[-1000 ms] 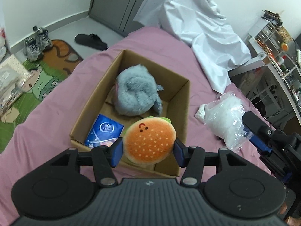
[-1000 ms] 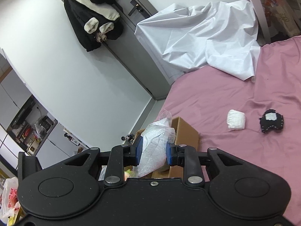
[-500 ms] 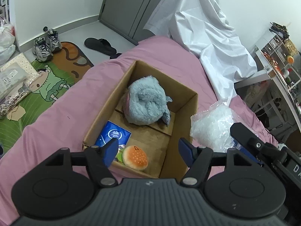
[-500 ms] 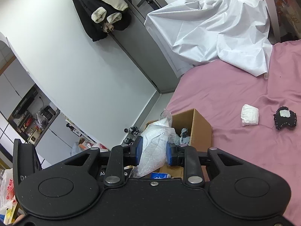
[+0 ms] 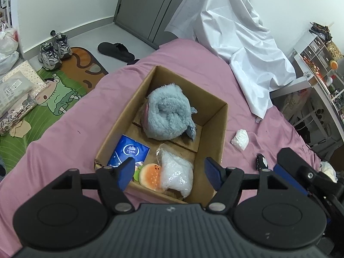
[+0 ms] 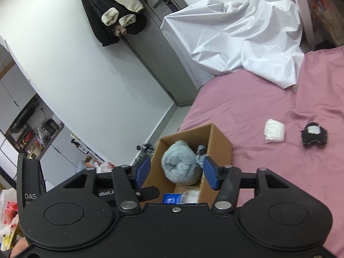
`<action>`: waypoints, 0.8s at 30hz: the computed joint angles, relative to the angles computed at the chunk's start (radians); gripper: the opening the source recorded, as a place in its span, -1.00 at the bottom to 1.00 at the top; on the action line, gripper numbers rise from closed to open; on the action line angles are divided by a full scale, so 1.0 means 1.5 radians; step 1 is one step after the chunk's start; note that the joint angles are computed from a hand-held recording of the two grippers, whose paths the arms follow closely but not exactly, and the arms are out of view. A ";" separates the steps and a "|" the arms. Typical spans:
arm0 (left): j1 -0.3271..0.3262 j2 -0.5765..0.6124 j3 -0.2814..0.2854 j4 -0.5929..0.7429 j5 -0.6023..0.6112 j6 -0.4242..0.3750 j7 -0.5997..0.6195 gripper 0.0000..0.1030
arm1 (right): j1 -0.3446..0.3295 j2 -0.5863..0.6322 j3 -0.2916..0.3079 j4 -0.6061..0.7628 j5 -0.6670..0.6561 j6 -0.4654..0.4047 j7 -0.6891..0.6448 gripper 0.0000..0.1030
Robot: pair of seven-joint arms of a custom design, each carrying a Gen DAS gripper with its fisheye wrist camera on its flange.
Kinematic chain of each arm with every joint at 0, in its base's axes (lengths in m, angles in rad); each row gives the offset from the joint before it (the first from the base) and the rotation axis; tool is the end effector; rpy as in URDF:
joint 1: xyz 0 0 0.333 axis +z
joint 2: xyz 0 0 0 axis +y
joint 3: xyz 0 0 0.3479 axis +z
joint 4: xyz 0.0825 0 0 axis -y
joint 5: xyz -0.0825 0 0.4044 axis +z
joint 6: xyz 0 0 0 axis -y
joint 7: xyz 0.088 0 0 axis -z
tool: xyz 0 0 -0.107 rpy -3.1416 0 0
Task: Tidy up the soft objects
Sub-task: 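Lower the burger plush and plastic bag into the box and open both grippers, then move both open grippers toward the white cloth bundle and black plush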
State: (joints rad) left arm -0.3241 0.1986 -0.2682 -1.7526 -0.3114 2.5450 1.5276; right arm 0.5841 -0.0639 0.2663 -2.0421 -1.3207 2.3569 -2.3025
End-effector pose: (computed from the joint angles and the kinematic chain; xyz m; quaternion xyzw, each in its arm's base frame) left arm 0.5801 -0.3679 0.5485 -0.5527 0.7677 -0.3243 0.0012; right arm 0.3964 0.4369 0.5422 -0.3507 0.7697 -0.2327 0.4801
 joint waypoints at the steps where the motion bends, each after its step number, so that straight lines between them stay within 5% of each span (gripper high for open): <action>1: -0.001 0.000 0.000 -0.001 0.002 0.000 0.001 0.37 | 0.001 -0.004 0.001 -0.004 0.005 -0.004 -0.003 0.16; 24: -0.049 0.000 -0.011 0.001 0.091 0.024 0.012 0.77 | -0.021 -0.126 0.044 -0.141 0.122 -0.058 -0.034 0.91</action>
